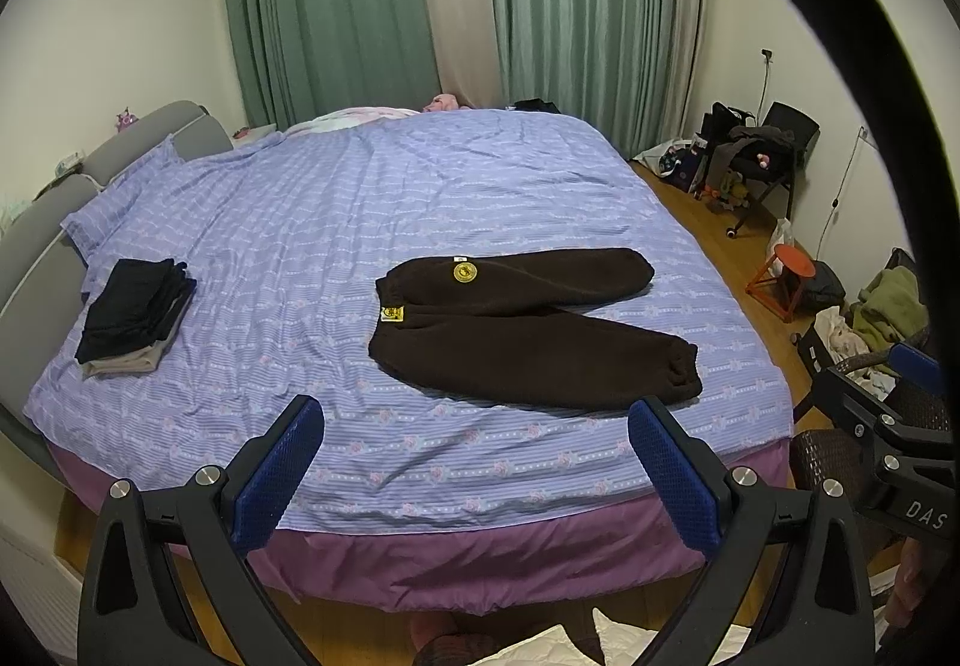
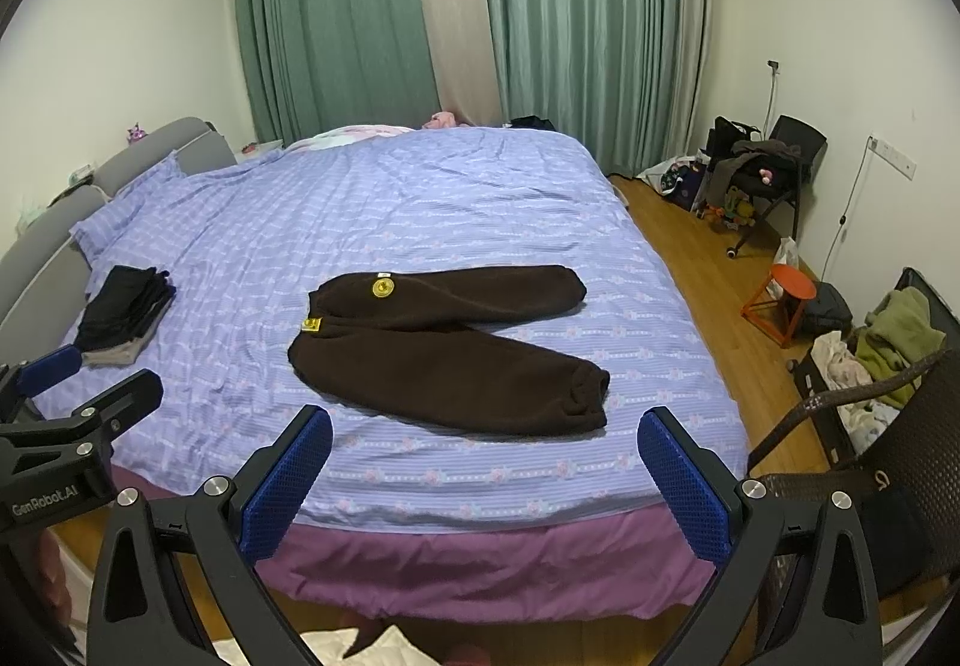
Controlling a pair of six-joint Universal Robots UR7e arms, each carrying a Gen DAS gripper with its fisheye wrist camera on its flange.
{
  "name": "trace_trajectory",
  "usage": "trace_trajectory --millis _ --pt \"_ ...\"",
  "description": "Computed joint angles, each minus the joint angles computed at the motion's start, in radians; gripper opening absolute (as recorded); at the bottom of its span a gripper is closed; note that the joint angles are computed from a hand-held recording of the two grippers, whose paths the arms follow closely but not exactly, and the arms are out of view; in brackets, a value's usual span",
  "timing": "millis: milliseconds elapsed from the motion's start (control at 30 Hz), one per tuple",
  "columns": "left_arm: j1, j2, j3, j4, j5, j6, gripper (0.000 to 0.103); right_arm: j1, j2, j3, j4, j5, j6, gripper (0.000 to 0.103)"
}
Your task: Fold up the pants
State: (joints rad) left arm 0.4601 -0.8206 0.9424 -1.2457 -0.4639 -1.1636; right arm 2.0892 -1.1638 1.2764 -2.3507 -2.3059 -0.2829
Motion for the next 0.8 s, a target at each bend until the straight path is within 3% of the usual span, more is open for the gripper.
trace_trajectory --millis 800 --pt "0.004 -0.002 0.003 -0.004 0.004 0.004 0.103 0.001 0.001 0.003 0.0 -0.001 0.001 0.102"
